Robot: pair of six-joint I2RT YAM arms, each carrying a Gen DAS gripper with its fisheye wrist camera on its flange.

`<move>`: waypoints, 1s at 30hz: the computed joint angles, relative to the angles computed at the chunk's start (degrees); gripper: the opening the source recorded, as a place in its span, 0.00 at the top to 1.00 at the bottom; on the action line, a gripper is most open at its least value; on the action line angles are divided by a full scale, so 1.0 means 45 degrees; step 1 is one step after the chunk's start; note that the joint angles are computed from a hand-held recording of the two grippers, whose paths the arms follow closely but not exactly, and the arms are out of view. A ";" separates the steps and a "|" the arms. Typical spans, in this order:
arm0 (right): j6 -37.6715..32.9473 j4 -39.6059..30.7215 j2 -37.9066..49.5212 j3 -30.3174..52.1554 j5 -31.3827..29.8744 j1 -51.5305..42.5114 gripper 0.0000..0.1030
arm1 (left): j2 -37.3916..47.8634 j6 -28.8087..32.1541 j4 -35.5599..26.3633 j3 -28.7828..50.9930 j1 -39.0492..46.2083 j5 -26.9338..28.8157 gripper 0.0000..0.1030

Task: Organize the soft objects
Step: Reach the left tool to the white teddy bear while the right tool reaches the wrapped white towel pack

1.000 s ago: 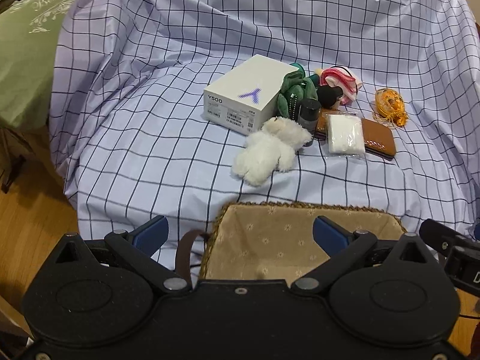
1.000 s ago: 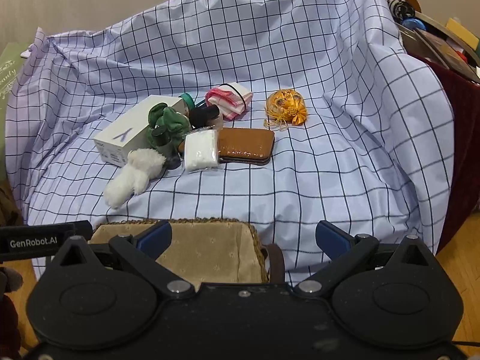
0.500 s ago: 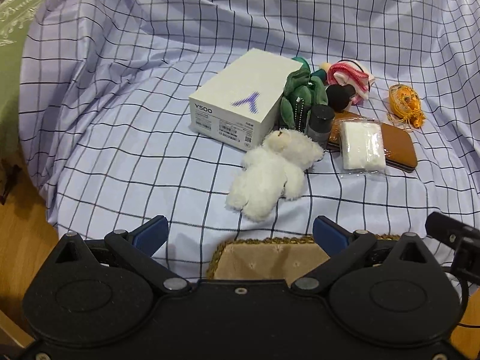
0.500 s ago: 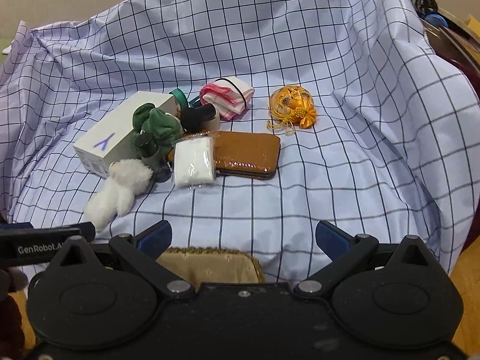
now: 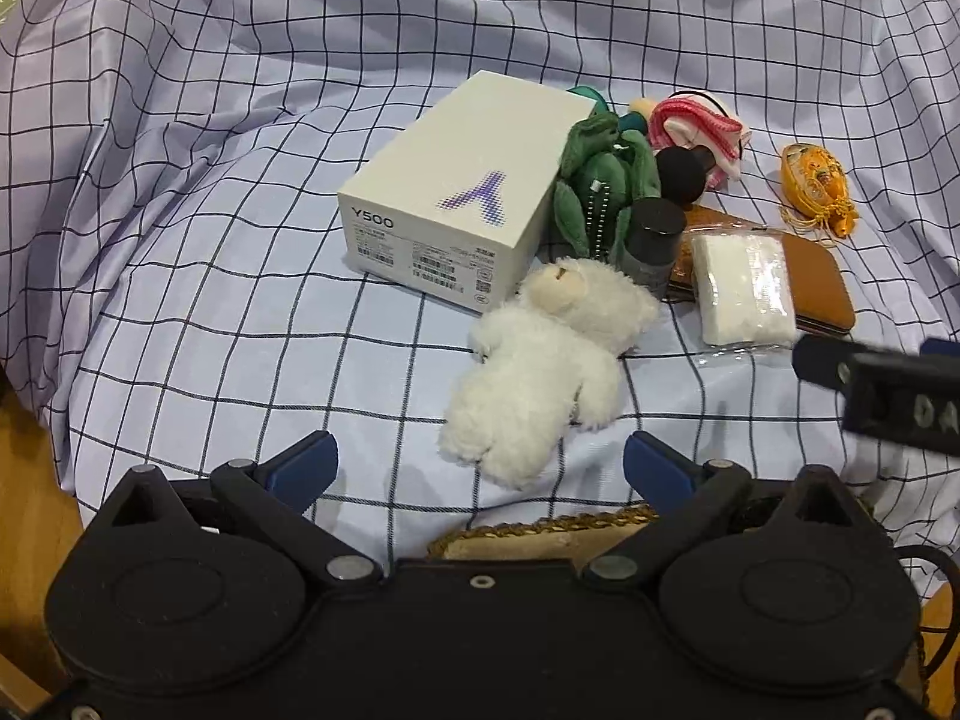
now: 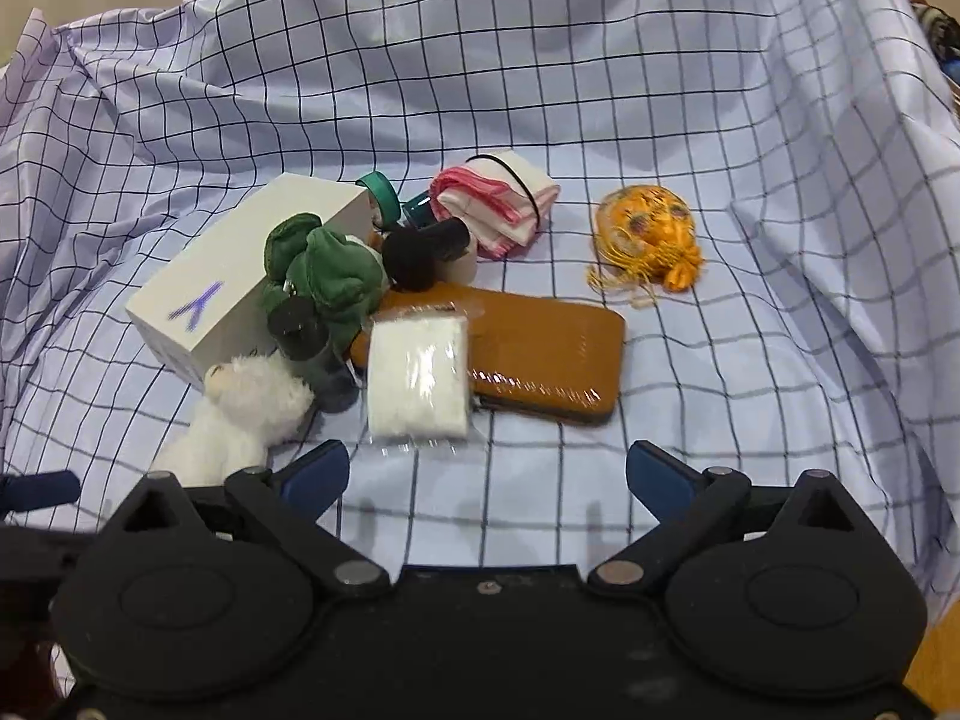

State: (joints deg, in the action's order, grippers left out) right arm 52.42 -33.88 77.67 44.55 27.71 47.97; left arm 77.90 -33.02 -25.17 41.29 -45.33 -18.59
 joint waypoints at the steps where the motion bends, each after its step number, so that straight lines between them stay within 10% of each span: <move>1: -0.0238 0.0227 0.0252 0.0097 -0.0061 -0.0184 0.04 | -0.0011 0.0083 0.0072 -0.0037 0.0107 0.0070 0.05; 24: -0.2358 0.1858 0.3885 0.1680 -0.0161 -0.1022 0.20 | -0.0223 0.0999 0.0909 -0.0324 0.1297 0.1073 0.05; 30: -0.2599 0.2084 0.3724 0.1523 -0.0195 -0.0982 0.47 | -0.0032 0.1068 0.0981 -0.0181 0.1251 0.1084 0.05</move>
